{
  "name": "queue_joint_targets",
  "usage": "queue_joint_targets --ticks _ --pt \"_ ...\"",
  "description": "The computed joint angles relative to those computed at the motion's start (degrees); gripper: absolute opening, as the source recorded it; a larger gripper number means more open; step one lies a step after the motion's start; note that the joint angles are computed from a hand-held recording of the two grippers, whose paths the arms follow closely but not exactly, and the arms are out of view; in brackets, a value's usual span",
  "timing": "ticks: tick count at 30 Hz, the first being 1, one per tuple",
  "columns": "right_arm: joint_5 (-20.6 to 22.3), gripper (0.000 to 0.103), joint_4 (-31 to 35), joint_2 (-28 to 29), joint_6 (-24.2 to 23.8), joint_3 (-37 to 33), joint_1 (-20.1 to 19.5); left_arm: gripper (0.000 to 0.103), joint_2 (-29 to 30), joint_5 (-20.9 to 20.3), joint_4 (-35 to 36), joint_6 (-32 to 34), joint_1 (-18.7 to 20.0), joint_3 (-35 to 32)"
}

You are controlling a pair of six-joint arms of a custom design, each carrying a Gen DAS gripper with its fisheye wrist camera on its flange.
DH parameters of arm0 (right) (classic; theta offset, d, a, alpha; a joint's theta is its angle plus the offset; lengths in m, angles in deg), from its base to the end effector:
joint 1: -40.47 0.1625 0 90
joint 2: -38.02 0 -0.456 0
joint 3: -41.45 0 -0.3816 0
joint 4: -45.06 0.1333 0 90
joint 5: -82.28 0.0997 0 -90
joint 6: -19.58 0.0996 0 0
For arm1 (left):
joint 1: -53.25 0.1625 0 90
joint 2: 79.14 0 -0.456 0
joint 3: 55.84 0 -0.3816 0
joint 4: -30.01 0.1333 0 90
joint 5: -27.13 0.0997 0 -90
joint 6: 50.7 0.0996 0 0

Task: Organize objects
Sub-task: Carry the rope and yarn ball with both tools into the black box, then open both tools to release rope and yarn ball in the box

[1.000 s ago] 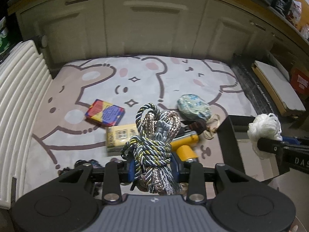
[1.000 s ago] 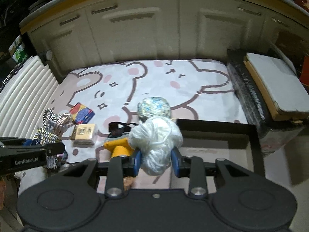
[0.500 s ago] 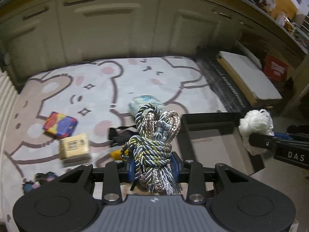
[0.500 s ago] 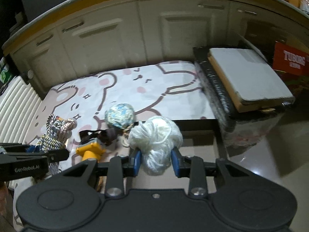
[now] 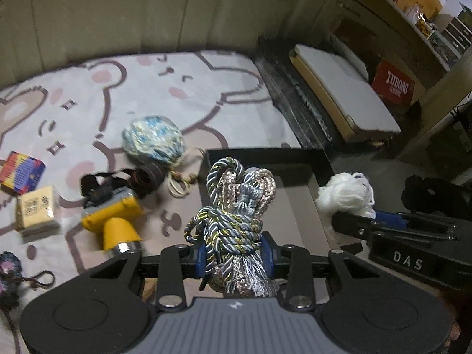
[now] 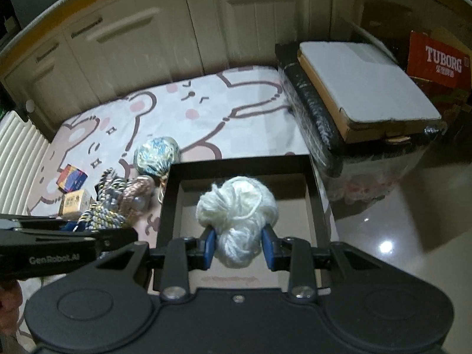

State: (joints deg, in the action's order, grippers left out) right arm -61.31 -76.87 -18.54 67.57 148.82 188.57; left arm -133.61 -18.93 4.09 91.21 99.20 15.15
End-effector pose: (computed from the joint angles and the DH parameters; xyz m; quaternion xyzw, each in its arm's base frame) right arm 0.5100 -0.2548 0.1591 0.1512 -0.8706 0.2673 0.3843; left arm -0.2553 -0.5550 0.3150 -0.6937 0.2784 -0.6092 0.2648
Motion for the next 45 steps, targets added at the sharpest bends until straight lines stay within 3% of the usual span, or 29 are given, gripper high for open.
queue_joint_targets --ticks 14,18,20,28,35,39,42,45 --pt "0.35 0.034 7.58 -0.14 10.12 -0.77 -1.85 0.038 -5.30 7.73 -7.53 -2.74 1.16 8.73" --pt "1.69 0.034 7.35 -0.06 12.05 -0.41 -2.69 0.040 -5.90 7.50 -9.62 -2.06 1.35 9.89" --pt "2.06 0.034 8.04 0.17 12.83 -0.50 -3.00 0.050 -5.69 7.58 -8.79 -3.03 1.14 9.74" --pt "5.36 0.034 7.56 1.32 14.28 -0.71 -4.40 0.051 -4.39 5.78 -5.73 -4.47 0.44 7.84" --pt "5.60 0.034 17.16 3.18 22.96 -3.09 -5.71 0.051 -5.14 5.32 -9.03 -0.22 0.67 8.97" --pt "4.62 0.034 26.19 4.52 29.79 -5.11 -6.54 0.051 -5.33 5.35 -10.07 0.87 0.72 9.47" --pt "4.78 0.034 27.50 5.02 30.80 -5.09 -7.35 0.051 -5.48 5.26 -10.66 1.16 0.71 9.83" --pt "5.76 0.034 24.68 5.33 28.69 -4.20 -8.12 0.051 -5.52 5.05 -10.88 1.14 0.68 10.03"
